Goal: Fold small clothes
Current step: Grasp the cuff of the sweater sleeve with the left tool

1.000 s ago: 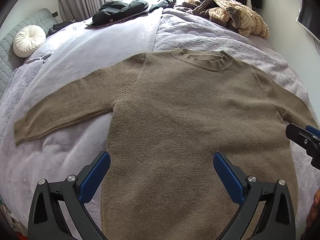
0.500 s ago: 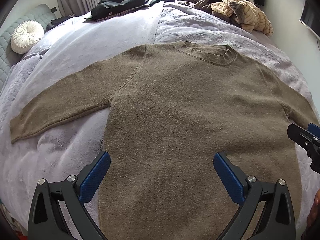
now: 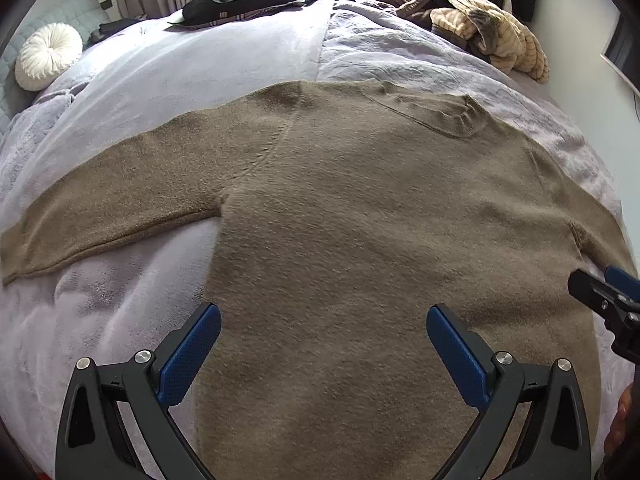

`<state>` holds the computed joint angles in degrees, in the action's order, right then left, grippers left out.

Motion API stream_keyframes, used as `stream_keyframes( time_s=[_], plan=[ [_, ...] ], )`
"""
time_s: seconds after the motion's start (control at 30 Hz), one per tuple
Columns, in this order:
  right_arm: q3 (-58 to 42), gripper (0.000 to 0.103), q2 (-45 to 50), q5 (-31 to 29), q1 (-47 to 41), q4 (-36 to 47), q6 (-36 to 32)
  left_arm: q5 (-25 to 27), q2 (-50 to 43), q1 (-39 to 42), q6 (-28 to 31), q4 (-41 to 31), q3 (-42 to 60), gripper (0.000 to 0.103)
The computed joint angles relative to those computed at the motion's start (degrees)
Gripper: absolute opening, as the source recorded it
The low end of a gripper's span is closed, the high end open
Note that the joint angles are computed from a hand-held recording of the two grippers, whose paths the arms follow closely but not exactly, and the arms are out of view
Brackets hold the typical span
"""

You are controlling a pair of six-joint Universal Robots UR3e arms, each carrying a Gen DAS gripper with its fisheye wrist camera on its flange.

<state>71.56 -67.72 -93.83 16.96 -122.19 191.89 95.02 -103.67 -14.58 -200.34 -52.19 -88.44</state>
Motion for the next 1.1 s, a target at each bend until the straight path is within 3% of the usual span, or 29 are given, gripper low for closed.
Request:
stream_keyframes(
  time_s=[0.2, 0.43, 0.57, 0.67, 0.7, 0.77, 0.83, 0.9, 1.0, 1.1],
  plan=[
    [-4.5, 0.103, 3.0, -0.4, 2.3, 2.0, 0.2, -4.6, 8.9, 12.7, 3.3, 9.0, -13.9, 0.103],
    [-13.6, 0.103, 8.9, 0.4, 6.3, 5.9, 0.6, -10.2, 22.7, 37.6, 6.4, 15.0, -32.7, 0.103],
    [-19.7, 0.103, 13.0, 0.7, 8.7, 8.6, 0.6, -14.4, 23.5, 48.6, 6.8, 18.1, -38.6, 0.103],
    [-23.7, 0.103, 15.6, 0.7, 10.2, 10.7, 0.7, -16.5, 19.8, 51.6, 5.7, 20.8, -38.6, 0.102],
    [-24.6, 0.103, 16.1, 0.8, 10.5, 11.2, 0.6, -16.3, 19.0, 51.6, 4.5, 23.0, -38.9, 0.098],
    [-25.3, 0.103, 16.5, 1.0, 11.1, 11.6, 0.6, -16.0, 18.7, 52.3, 2.9, 26.9, -40.0, 0.076],
    [-25.5, 0.103, 16.5, 1.2, 11.4, 11.8, 0.5, -18.5, 19.5, 54.2, 2.1, 31.0, -42.6, 0.037],
    [-25.5, 0.103, 16.3, 1.4, 11.6, 11.9, 0.2, -23.8, 20.1, 57.3, 3.9, 34.3, -45.3, 0.012],
    [-24.5, 0.103, 15.7, 2.0, 11.6, 11.2, -0.2, -26.8, 21.0, 59.8, 6.8, 35.9, -46.7, 0.012],
    [-21.5, 0.103, 14.0, 3.1, 11.1, 8.9, -0.2, -25.1, 23.9, 56.8, 7.8, 38.1, -46.5, 0.011]
  ],
)
